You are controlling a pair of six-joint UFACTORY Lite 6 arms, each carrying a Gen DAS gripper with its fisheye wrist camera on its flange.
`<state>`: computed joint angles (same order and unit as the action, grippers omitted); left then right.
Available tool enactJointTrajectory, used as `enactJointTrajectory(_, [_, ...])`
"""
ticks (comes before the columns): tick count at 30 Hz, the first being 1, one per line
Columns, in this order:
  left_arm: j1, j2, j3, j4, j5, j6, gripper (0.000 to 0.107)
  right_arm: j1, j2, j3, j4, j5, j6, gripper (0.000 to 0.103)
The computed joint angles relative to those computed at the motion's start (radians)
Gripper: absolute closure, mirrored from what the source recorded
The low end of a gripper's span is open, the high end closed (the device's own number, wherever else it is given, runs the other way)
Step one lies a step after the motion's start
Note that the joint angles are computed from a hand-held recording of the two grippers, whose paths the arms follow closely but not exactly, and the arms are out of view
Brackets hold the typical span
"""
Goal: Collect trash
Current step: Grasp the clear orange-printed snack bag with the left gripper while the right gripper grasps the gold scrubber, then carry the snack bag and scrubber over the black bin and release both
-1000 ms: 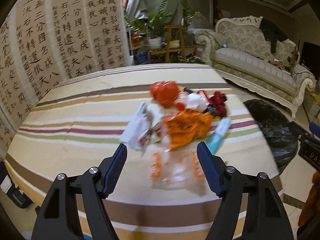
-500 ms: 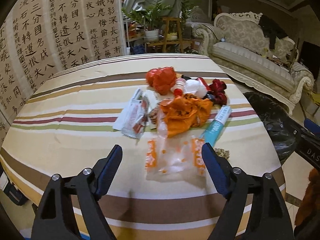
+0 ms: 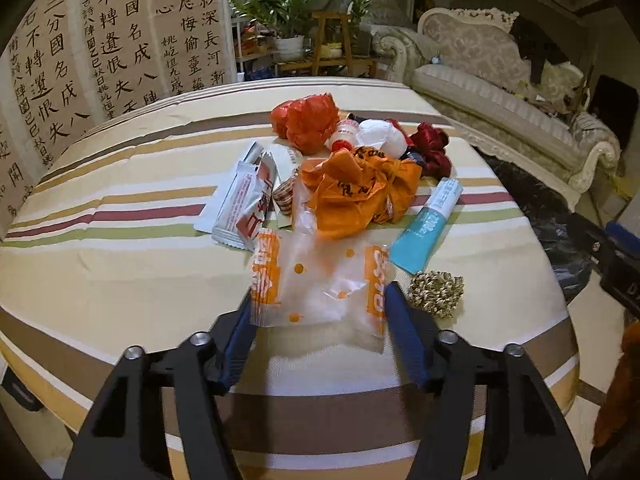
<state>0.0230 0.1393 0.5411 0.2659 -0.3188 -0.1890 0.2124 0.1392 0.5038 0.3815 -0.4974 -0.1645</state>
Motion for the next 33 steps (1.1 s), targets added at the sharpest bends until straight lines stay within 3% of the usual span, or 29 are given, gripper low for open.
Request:
enactJointTrajectory(5, [0.041, -0.044, -0.03, 0.184, -0.045, -0.139, 0.076, 0.031, 0.003, 0.007, 0.025, 0.004, -0.018, 0.018])
enactJointTrajectory(9, [0.07, -0.064, -0.042, 0.268, -0.054, -0.211, 0.082, 0.072, 0.009, 0.016, 0.062, 0.007, -0.048, 0.018])
enactJointTrajectory(16, [0.16, -0.098, -0.068, 0.405, -0.07, -0.312, 0.084, 0.163, 0.014, 0.033, 0.102, 0.024, -0.078, 0.019])
enactJointTrajectory(33, [0.348, -0.072, -0.052, 0.365, -0.083, -0.207, 0.084, 0.354, 0.175, 0.158, -0.024, 0.09, 0.015, 0.06])
